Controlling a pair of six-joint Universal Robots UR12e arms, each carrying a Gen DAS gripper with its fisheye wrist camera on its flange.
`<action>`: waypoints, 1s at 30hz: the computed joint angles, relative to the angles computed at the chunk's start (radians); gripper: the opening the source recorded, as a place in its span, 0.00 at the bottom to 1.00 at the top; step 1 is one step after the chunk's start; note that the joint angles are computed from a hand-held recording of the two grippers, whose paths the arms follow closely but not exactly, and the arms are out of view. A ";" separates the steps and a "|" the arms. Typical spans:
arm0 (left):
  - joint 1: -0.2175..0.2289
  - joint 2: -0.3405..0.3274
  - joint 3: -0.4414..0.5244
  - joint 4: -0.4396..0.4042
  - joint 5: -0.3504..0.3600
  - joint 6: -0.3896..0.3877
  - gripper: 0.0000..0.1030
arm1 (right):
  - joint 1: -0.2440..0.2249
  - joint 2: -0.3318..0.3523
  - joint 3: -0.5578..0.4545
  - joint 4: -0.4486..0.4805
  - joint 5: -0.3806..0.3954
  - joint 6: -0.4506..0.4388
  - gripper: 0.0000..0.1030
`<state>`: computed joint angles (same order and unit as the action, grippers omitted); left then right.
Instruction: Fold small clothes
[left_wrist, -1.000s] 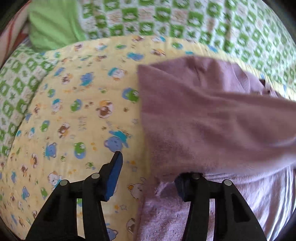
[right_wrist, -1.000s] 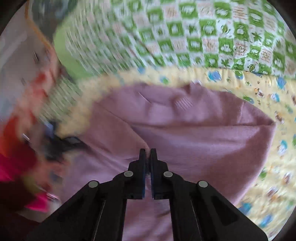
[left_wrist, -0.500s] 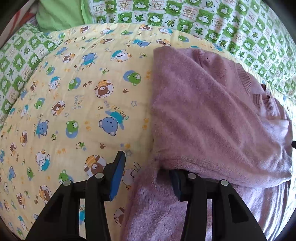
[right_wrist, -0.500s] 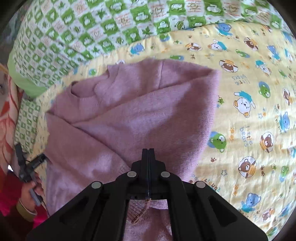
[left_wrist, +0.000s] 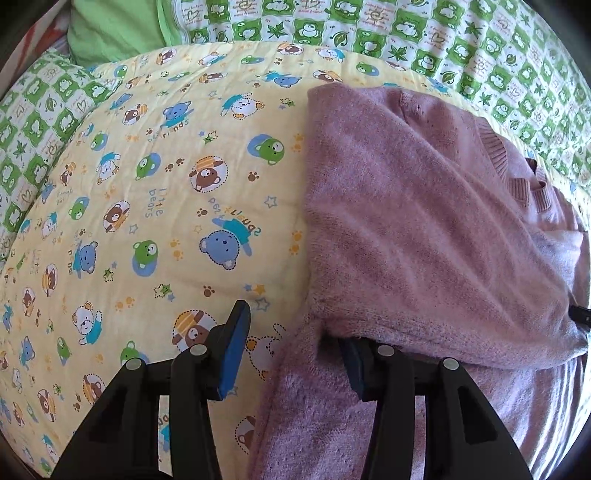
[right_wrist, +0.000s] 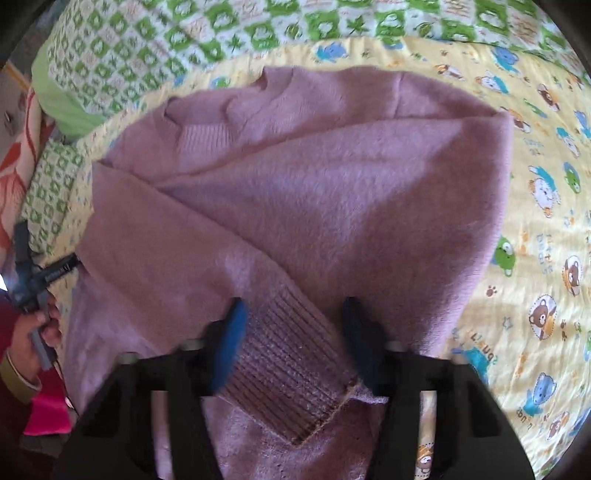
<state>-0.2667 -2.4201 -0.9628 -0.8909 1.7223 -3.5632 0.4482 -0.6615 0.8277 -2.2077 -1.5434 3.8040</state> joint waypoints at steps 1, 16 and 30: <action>0.000 0.000 0.001 0.001 0.001 -0.003 0.47 | -0.002 0.003 -0.007 0.010 0.015 -0.006 0.06; -0.004 -0.005 0.004 -0.010 0.026 -0.063 0.51 | 0.004 0.003 -0.046 0.096 -0.160 -0.058 0.05; 0.020 0.146 -0.220 0.198 -0.118 0.008 0.54 | 0.037 -0.094 0.127 -0.180 -0.229 0.099 0.28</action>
